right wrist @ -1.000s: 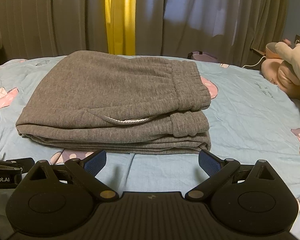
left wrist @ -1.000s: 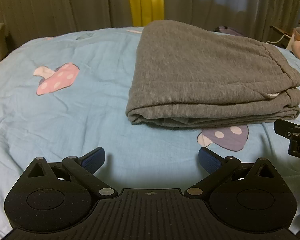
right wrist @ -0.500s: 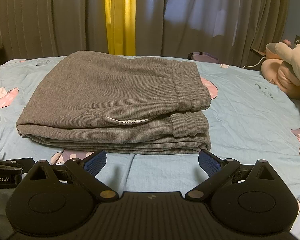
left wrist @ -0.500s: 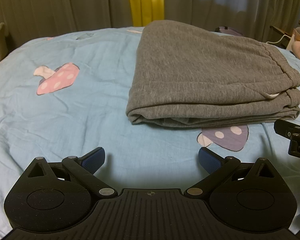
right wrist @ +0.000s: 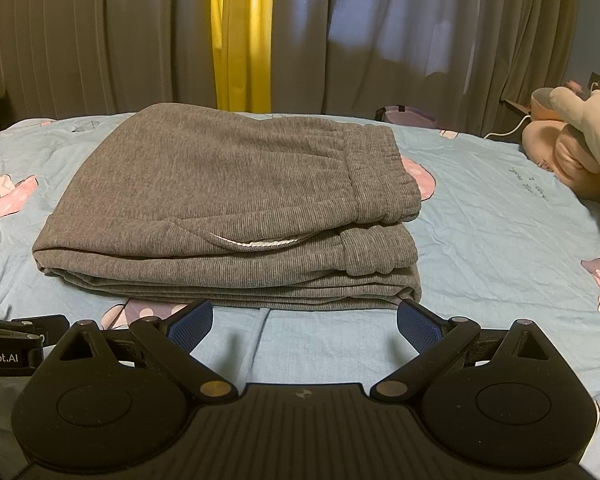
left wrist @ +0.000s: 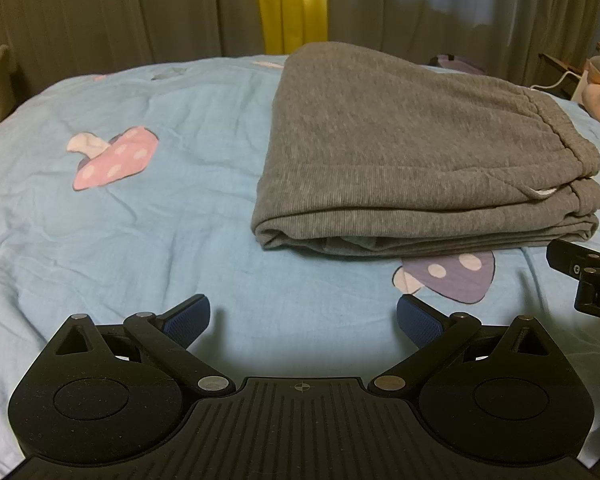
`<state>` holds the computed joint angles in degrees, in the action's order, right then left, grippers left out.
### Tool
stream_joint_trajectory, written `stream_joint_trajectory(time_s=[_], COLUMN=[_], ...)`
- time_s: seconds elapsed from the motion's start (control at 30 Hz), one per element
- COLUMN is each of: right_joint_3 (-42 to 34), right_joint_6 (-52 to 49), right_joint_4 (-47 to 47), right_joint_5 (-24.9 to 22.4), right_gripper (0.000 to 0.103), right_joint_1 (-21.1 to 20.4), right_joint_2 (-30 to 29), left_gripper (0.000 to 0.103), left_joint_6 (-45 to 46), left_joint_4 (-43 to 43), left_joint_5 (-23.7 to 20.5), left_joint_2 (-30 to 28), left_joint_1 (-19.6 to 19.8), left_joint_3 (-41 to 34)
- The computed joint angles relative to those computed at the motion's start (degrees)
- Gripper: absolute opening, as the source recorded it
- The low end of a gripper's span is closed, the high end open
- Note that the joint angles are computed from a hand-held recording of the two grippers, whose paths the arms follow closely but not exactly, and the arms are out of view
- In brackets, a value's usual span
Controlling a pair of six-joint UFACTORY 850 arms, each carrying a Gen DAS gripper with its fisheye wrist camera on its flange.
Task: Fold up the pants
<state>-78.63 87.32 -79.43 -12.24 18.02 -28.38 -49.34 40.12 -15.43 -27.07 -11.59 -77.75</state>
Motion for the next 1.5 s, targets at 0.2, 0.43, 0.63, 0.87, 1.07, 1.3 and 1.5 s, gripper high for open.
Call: stream_joint_trajectory(time_s=[0.2,0.43,0.63,0.87,1.07,1.3,1.5], right_joint_3=[-0.04,-0.06,0.08,0.02,0.15,0.17,0.09], right_joint_6=[-0.04,-0.17,0.61,0.57,0.96,1.08,1.13], right_joint_4=[0.04,0.12,-0.59,-0.61,-0.89,-0.99,-0.89], right_joint_5=[0.06,0.09,0.06,0.03,0.05,0.09,0.01], right_gripper=[0.099,0.099,0.099,0.099,0.099,0.099,0.099], right_joint_1=[-0.04,-0.07,-0.02,-0.02,0.00,-0.01,-0.02], right_joint_2=[0.02,0.02,0.08,0.04,0.15,0.19,0.23], left_gripper=[0.103,0.103,0.103,0.103,0.103,0.103,0.103], left_joint_6=[-0.52,-0.67,-0.73,-0.45,-0.47,0.49,0.43], left_joint_4=[0.54,0.75,0.86,0.52,0.62,-0.33,-0.33], left_joint_5=[0.12,0.14,0.20,0.27,0.27,0.26,0.29], left_joint_2=[0.01,0.04,0.08,0.13,0.13,0.12,0.15], left_joint_1=[0.00,-0.01,-0.02,-0.01,-0.01,0.03,0.02], left_joint_3=[0.08,0.11,0.17,0.22,0.23,0.13,0.17])
